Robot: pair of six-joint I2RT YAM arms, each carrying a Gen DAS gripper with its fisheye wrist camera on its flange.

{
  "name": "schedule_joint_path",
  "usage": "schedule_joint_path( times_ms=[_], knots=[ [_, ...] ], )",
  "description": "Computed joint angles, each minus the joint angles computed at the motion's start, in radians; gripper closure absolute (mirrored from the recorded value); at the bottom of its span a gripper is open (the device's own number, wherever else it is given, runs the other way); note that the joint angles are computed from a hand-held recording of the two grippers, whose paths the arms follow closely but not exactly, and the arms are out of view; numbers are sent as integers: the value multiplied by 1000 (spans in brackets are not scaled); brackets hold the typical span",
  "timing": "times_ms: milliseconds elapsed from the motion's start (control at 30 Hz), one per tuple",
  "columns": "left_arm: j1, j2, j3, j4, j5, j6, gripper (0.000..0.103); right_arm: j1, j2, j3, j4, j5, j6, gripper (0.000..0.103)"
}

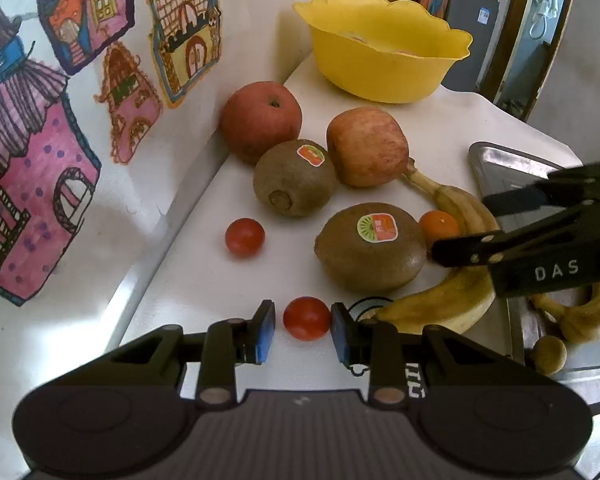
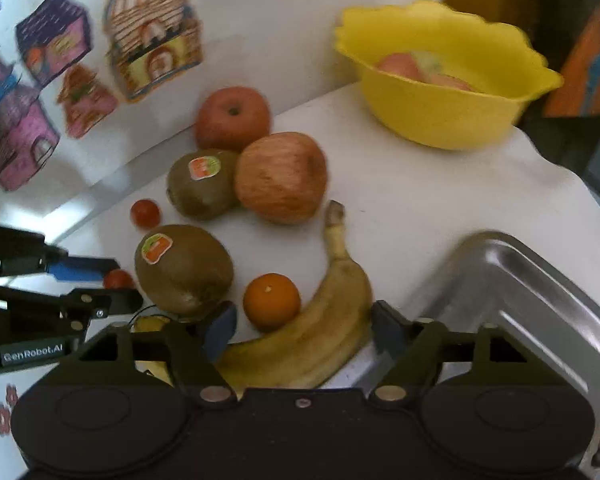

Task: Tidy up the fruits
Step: 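Close the left tool on the cherry tomato, then grasp the second banana with the right tool while the left tool holds the tomato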

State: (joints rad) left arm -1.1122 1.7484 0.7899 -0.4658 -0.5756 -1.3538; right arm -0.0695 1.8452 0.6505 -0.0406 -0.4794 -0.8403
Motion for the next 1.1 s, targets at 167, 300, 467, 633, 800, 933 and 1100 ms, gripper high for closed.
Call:
schedule_joint_path(
  times_ms=[167,300,467,633,800,933,1100],
  knots=[
    [-6,-2,1,-7,4,-6,69,29,12,25,-30,27,-32,20],
    [-7,-7,2,-18,8,-17,76,22,0,13,-45,13,-22,23],
    [-23,-25,-6,-42,17,-48,77,2,-57,-58,-46,-8,-43,23],
    [-51,-48,-14,-78,28,-89,77,-39,-120,-119,-86,-40,-77,25],
    [-99,-66,-9,-113,48,-128,77,-87,-217,-211,-142,-76,-112,27],
    [-139,-73,-5,-134,64,-165,77,-124,-294,-281,-177,-104,-138,28],
    [-183,-81,5,-175,81,-220,77,-144,-329,-331,-192,-144,-145,28]
  ],
)
